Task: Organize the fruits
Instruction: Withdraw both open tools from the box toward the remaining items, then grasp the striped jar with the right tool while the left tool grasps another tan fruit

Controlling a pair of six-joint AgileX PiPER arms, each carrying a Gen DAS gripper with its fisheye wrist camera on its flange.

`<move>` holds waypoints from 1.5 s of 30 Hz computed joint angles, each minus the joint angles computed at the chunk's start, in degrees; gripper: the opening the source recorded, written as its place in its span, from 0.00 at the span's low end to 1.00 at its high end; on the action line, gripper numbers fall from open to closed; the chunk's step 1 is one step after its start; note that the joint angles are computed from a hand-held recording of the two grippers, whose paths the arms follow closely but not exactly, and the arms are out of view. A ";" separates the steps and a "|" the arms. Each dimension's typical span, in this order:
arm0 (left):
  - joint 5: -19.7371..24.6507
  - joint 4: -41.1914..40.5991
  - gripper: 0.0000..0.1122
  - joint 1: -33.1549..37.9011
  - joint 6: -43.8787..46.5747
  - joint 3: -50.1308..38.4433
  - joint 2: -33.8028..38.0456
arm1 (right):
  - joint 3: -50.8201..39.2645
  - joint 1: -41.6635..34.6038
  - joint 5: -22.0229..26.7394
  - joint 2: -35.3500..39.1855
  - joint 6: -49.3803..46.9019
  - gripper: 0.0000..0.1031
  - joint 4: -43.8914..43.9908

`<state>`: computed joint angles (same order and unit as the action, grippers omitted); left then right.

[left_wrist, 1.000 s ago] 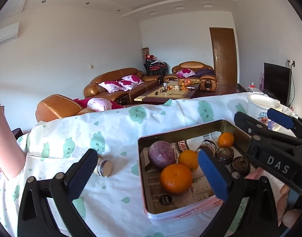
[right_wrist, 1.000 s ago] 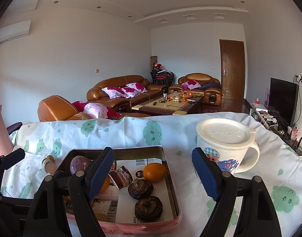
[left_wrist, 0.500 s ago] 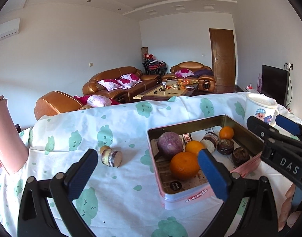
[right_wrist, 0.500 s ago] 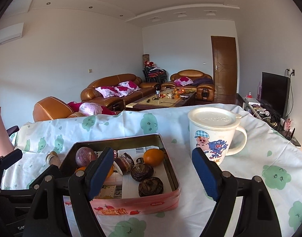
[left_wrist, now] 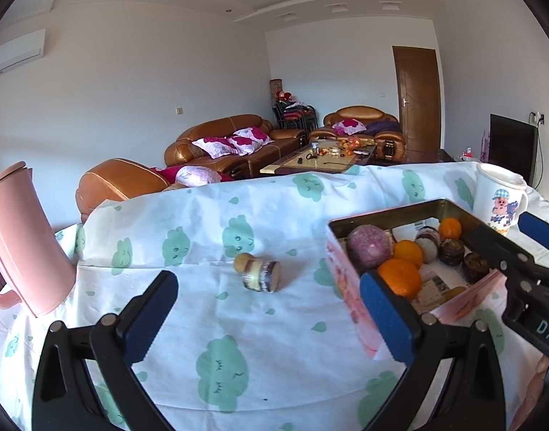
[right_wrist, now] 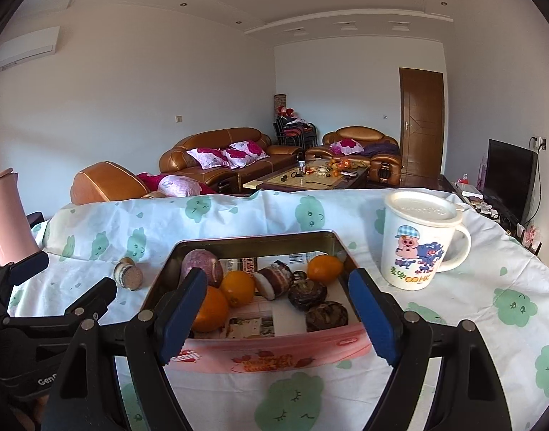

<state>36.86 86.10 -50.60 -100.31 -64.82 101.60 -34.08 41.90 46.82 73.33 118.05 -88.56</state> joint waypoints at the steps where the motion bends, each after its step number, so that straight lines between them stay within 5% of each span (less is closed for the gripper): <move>1: -0.83 -0.30 0.92 1.47 -0.01 0.72 -0.63 | -0.62 0.76 0.00 0.78 0.14 0.80 -0.09; 5: -3.67 -1.63 0.92 7.75 0.16 2.94 -2.55 | -3.97 2.58 -1.89 4.40 -0.01 0.80 -0.63; 12: -2.26 -0.47 0.92 14.93 1.75 4.44 -2.95 | -12.54 4.23 -7.29 12.49 -4.83 0.80 0.07; 16: -1.91 -3.51 0.92 17.83 4.46 3.60 -2.50 | -20.01 3.80 -11.33 18.52 -13.94 0.74 5.08; 18: -1.46 -6.51 0.92 18.57 7.49 2.55 -1.87 | -24.67 2.61 -14.22 21.98 -21.33 0.59 10.28; 22: -2.66 -11.21 0.92 19.98 11.44 1.64 -1.68 | -34.38 -0.95 -18.00 28.66 -40.42 0.58 26.66; 34: -4.35 -17.39 0.92 21.46 16.82 0.88 -2.25 | -59.96 -5.78 -6.99 45.50 -75.54 0.58 56.03; 39: -4.24 -17.12 0.92 21.43 16.44 0.77 -2.04 | -56.64 -7.86 -10.59 43.15 -78.93 0.45 61.86; 42: -4.20 -16.96 0.92 21.29 16.46 0.75 -1.86 | -53.21 -6.19 -10.79 40.88 -75.67 0.45 59.20; 45: -5.26 -15.83 0.92 21.48 15.87 1.16 -1.77 | -44.44 -4.39 -16.87 35.48 -66.22 0.45 52.24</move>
